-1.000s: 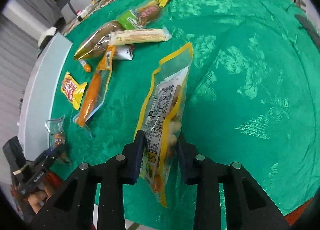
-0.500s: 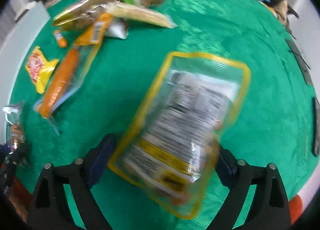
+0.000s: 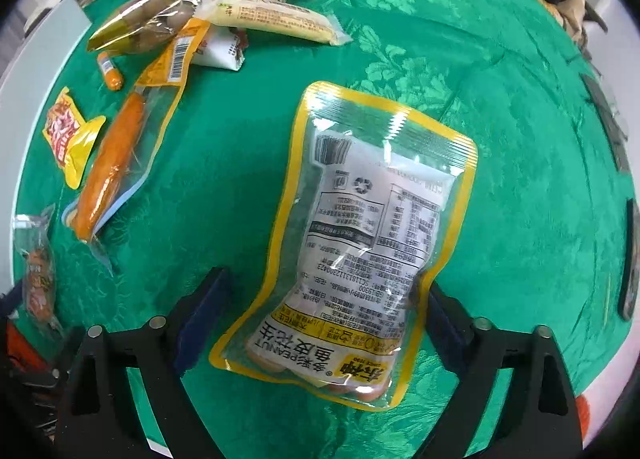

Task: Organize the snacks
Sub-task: 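Carry the pig-print pack into the white box and release it with the left tool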

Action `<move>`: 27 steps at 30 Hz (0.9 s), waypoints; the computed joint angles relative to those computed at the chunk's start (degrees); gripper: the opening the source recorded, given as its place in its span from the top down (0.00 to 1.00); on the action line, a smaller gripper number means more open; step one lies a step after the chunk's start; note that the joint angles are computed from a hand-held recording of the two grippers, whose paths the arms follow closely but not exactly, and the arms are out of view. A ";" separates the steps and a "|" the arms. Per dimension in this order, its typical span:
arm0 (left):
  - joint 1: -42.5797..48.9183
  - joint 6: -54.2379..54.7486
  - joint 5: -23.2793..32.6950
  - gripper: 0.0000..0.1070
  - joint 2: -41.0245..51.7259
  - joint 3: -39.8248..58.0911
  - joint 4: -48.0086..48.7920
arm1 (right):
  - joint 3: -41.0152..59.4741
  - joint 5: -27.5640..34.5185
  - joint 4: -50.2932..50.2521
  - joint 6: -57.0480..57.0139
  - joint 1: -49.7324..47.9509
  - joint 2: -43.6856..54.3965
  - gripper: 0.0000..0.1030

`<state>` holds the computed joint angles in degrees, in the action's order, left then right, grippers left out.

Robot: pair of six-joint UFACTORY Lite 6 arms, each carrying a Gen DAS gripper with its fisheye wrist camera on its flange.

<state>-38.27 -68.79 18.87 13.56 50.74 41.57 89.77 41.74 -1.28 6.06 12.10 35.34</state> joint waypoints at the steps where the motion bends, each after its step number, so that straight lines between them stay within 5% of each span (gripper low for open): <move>1: 0.12 0.19 -0.39 0.53 -0.30 -0.16 0.09 | -1.98 -1.67 0.97 -1.40 -0.43 -1.78 0.38; 3: 0.34 3.14 -0.50 0.60 -0.76 0.19 -3.20 | -4.46 -1.92 9.86 -7.58 -3.65 -4.28 0.42; 9: 4.10 12.55 -7.52 0.60 -7.72 -4.01 -15.86 | -12.74 0.75 39.18 -29.27 -15.13 -10.91 0.43; 14: 7.93 33.81 -8.53 0.60 -15.86 -5.63 -38.67 | -12.84 6.00 47.52 -34.30 -20.40 -13.41 0.43; 19: 16.83 57.98 -3.79 0.60 -25.40 -5.66 -61.48 | -12.62 7.97 49.00 -33.56 -18.14 -18.56 0.43; 27: 47.32 83.10 11.62 0.60 -34.64 -1.32 -73.25 | 1.71 8.21 50.62 -24.63 -0.10 -16.01 0.43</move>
<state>9.05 14.31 30.49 -21.08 49.42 -31.68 91.48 49.95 49.34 -18.58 12.00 19.33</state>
